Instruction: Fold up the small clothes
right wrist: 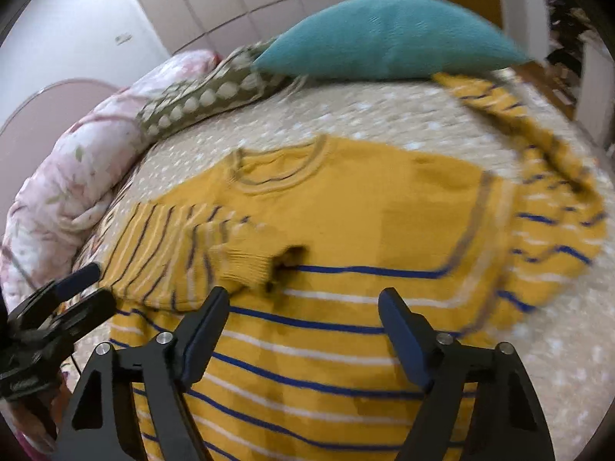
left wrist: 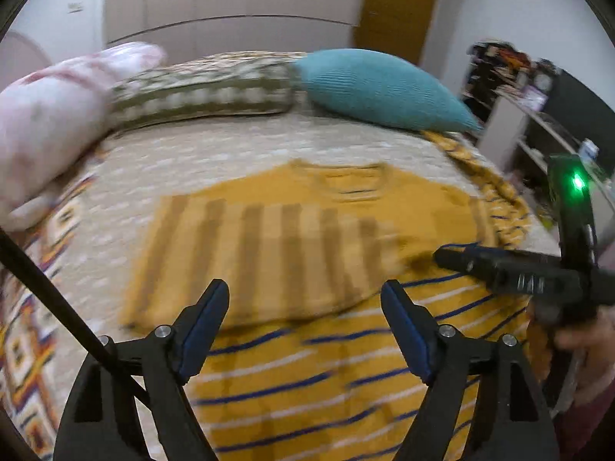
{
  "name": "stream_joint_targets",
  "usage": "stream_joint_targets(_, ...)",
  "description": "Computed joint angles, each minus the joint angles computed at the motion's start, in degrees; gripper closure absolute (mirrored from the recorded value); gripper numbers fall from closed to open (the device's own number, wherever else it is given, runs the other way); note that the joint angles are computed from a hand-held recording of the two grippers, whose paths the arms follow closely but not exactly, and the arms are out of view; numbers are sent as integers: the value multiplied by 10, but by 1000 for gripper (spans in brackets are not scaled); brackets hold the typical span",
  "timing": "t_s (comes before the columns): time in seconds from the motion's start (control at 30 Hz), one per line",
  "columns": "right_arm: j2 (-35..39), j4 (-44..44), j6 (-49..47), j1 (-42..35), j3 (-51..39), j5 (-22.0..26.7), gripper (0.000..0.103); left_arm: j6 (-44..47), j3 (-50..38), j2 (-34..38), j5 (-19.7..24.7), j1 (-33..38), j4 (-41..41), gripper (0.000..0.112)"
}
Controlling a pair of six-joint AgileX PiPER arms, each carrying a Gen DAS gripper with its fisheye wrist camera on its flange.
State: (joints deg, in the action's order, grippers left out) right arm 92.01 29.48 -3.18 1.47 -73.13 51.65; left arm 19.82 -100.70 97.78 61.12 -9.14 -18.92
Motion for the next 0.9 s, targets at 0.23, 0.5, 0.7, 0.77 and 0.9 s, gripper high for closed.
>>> stream_joint_targets(0.23,97,-36,19,71,-77,-38,97,-5,31,2,15,128,0,32)
stream_joint_targets(0.5,-2,-150,105,12,-52,-104,98,-16,90,-1,-20,105,24,32)
stream_joint_targets(0.7,28,-152,96,-10,-44,-91,98,-69,76,28,-54,51,82,32)
stream_joint_targets(0.77,27,-139,84,-22,-42,-96,98,-101,59,49,-57,39,117,32)
stream_joint_targets(0.9,18,-156,97,-30,-35,-90,98,-160,28,88,-41,51,132,31)
